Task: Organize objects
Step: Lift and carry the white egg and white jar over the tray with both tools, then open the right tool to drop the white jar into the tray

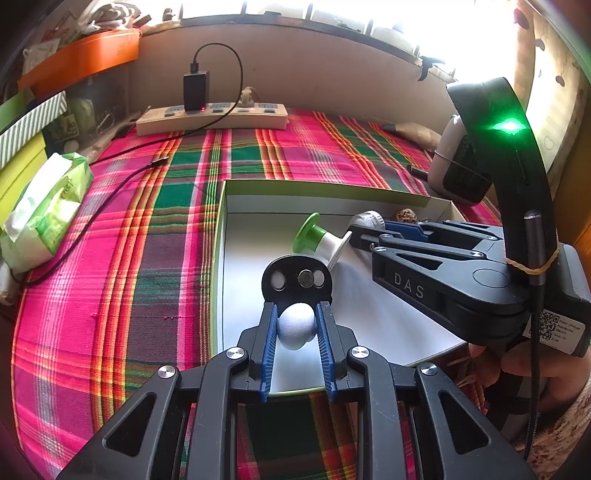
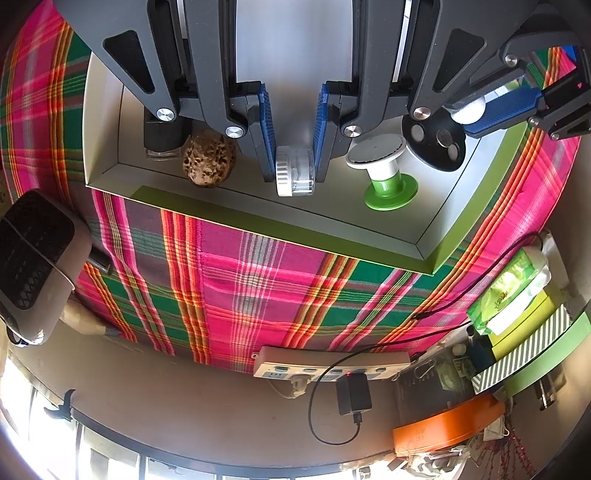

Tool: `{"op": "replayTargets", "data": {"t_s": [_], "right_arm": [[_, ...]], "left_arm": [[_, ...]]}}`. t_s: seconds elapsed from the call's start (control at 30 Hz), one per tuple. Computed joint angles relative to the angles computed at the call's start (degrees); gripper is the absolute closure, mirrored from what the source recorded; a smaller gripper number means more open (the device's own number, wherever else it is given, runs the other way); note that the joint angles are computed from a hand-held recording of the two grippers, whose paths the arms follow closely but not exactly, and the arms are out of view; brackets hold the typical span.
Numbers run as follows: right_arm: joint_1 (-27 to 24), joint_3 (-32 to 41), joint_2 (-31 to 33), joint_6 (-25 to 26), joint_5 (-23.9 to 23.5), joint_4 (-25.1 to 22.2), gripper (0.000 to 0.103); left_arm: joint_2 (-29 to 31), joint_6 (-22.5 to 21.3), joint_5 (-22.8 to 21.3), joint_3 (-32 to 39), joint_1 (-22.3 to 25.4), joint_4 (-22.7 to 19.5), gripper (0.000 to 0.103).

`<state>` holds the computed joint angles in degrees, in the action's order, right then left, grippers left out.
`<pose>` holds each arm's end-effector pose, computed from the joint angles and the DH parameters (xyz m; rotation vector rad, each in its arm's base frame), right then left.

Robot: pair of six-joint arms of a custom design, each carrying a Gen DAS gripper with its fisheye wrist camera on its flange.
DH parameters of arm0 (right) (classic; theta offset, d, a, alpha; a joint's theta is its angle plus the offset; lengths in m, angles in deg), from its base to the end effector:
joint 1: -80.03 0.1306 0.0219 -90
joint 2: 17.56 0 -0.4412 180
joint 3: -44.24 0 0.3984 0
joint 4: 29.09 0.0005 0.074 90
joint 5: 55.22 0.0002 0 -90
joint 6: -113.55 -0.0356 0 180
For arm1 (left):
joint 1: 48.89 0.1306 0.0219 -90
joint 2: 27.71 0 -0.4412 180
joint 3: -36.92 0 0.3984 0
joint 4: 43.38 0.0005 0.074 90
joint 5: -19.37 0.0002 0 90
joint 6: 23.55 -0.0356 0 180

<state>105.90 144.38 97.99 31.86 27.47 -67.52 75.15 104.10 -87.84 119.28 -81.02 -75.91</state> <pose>0.5926 0.2919 0.3344 -0.7915 2.3954 0.2849 0.4779 -0.2883 0.3348 -0.2411 2.4340 -0.1639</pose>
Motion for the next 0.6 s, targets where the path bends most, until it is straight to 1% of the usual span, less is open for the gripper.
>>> {"op": "replayTargets", "data": {"t_s": [0.37, 0.43, 0.5, 0.6], "right_arm": [[0.3, -0.3, -0.3, 0.1, 0.3, 0.5, 0.081], [0.3, -0.4, -0.4, 0.1, 0.3, 0.7, 0.072], [0.3, -0.6, -0.5, 0.1, 0.3, 0.9, 0.070], [0.3, -0.7, -0.6, 0.1, 0.2, 1.1, 0.070]], "left_arm": [[0.0, 0.2, 0.1, 0.1, 0.0, -0.2, 0.083], [0.0, 0.2, 0.0, 0.0, -0.1, -0.1, 0.083], [-0.1, 0.1, 0.0, 0.0, -0.1, -0.3, 0.083], [-0.1, 0.2, 0.2, -0.1, 0.0, -0.2, 0.083]]}}
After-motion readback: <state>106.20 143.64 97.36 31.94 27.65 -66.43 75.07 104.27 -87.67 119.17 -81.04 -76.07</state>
